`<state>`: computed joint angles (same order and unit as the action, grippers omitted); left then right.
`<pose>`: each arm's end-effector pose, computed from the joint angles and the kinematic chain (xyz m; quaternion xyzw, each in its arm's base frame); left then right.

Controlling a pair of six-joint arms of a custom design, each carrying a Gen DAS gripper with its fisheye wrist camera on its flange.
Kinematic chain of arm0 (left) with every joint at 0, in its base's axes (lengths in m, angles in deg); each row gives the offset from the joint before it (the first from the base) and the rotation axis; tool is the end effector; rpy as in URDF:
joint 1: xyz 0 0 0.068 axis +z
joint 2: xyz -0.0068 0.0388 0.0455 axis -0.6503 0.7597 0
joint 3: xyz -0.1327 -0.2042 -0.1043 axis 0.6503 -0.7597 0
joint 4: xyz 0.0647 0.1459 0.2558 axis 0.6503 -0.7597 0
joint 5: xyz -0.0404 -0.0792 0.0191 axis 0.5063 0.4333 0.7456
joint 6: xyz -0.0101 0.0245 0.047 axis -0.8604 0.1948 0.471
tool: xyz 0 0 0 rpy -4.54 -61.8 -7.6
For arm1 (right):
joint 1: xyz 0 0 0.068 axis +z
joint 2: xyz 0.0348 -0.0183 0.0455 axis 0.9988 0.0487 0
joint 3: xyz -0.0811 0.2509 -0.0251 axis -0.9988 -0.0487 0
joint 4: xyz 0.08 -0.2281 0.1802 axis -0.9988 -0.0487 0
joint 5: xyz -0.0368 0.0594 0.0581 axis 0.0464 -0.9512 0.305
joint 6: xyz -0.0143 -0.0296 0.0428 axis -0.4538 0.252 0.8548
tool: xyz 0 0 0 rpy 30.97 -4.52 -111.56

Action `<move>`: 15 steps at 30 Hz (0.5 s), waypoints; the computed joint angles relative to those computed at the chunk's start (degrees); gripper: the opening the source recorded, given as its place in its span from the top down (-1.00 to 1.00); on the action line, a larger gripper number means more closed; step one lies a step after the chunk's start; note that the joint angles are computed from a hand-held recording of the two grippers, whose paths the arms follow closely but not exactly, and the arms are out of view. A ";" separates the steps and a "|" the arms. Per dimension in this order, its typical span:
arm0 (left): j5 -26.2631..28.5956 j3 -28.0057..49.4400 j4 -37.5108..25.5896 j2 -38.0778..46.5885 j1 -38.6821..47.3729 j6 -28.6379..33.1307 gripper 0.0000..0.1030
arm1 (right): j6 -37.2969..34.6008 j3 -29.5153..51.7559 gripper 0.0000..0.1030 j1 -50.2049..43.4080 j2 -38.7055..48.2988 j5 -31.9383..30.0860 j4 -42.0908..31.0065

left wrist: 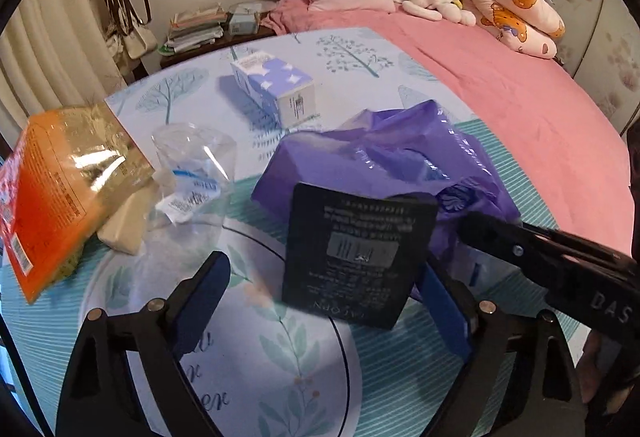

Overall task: Collect trash
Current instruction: 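Grasp the black card box with the left tool while the right tool grasps the purple bag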

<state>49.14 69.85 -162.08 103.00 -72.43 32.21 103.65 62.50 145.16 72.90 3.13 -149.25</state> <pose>0.2458 -0.1559 0.4081 0.2915 0.9129 -0.1056 0.2655 0.1455 0.1996 0.4022 0.2280 0.8894 0.1984 0.3428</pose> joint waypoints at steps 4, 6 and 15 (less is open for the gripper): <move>1.42 -1.77 -0.88 -1.27 0.52 -0.39 -0.79 | 2.70 -1.01 0.64 2.85 -1.11 0.36 0.65; 1.55 -2.51 -1.13 -2.10 0.61 -0.26 -0.79 | 3.82 -0.95 0.68 4.77 -1.14 0.91 1.07; 10.87 -4.74 -8.18 -10.02 5.26 5.00 -0.19 | 14.46 4.79 0.73 19.17 3.13 9.33 -3.25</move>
